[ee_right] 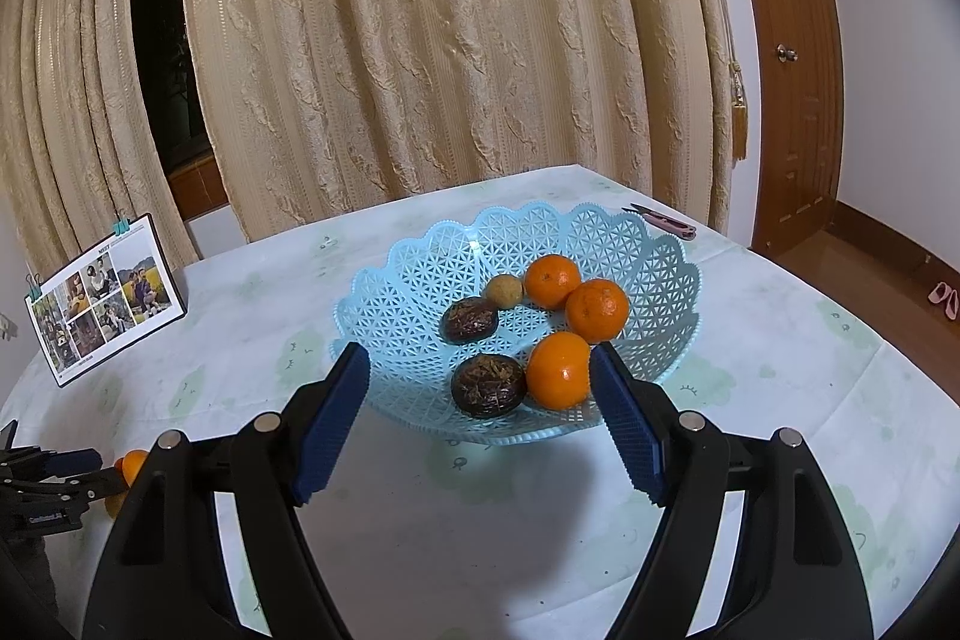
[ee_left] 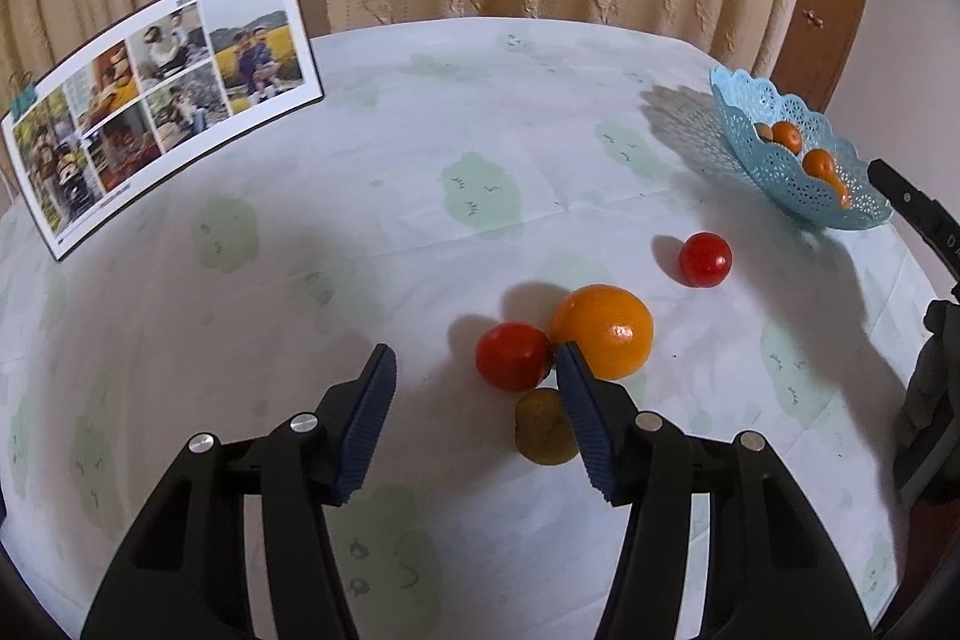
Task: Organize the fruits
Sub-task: 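Grasp a red tomato with the left tool while the right grasps another red tomato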
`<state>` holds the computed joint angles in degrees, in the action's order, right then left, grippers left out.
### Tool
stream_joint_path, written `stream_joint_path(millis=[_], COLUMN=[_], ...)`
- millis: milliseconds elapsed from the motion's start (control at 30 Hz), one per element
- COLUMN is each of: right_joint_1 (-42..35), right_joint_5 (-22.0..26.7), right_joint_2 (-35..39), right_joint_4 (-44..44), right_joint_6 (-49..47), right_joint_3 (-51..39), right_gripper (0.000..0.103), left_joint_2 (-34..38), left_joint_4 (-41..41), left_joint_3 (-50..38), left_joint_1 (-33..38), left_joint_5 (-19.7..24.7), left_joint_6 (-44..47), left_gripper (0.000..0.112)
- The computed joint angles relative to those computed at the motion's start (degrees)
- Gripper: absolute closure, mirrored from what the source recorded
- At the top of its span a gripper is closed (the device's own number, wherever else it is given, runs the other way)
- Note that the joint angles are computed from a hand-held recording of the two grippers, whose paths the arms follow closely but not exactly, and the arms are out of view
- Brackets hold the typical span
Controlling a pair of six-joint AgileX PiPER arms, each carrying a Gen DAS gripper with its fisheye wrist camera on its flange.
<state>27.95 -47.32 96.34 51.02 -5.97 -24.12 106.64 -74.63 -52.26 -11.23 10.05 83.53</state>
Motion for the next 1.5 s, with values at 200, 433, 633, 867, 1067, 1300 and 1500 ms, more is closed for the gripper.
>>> stream_joint_path(millis=[200,433,633,867,1067,1300,1500], right_joint_1=[-0.1,0.1,1.7,3.8,2.6,2.6,1.9], right_joint_5=[0.1,-0.1,2.0,11.7,25.0,34.0,36.3], right_joint_2=[0.1,0.1,-2.3,-0.3,6.2,13.4,15.9], right_joint_4=[-0.1,0.3,-0.9,-2.2,-1.7,4.2,8.2], right_joint_6=[0.2,-0.1,0.7,-4.5,-11.2,-20.4,-25.1], right_joint_3=[-0.1,-0.1,-0.5,-8.4,-19.0,-27.2,-30.0], right_gripper=[0.026,0.026,0.026,0.026,0.032,0.06,0.07], left_joint_2=[1.9,3.9,3.8,-0.8,-3.7,-5.6,-5.5], left_joint_4=[4.8,4.3,0.6,-5.4,-10.1,-15.0,-15.0], left_joint_3=[-2.5,-5.0,-4.8,-2.3,-0.3,1.2,1.4], left_joint_1=[-0.1,2.9,4.9,7.3,7.6,7.9,7.4], left_joint_5=[2.3,9.8,13.1,13.4,10.1,8.8,8.3], left_joint_6=[-3.8,-2.9,0.1,5.1,9.1,13.9,13.5], left_gripper=[0.067,0.082,0.085,0.085,0.085,0.085,0.085])
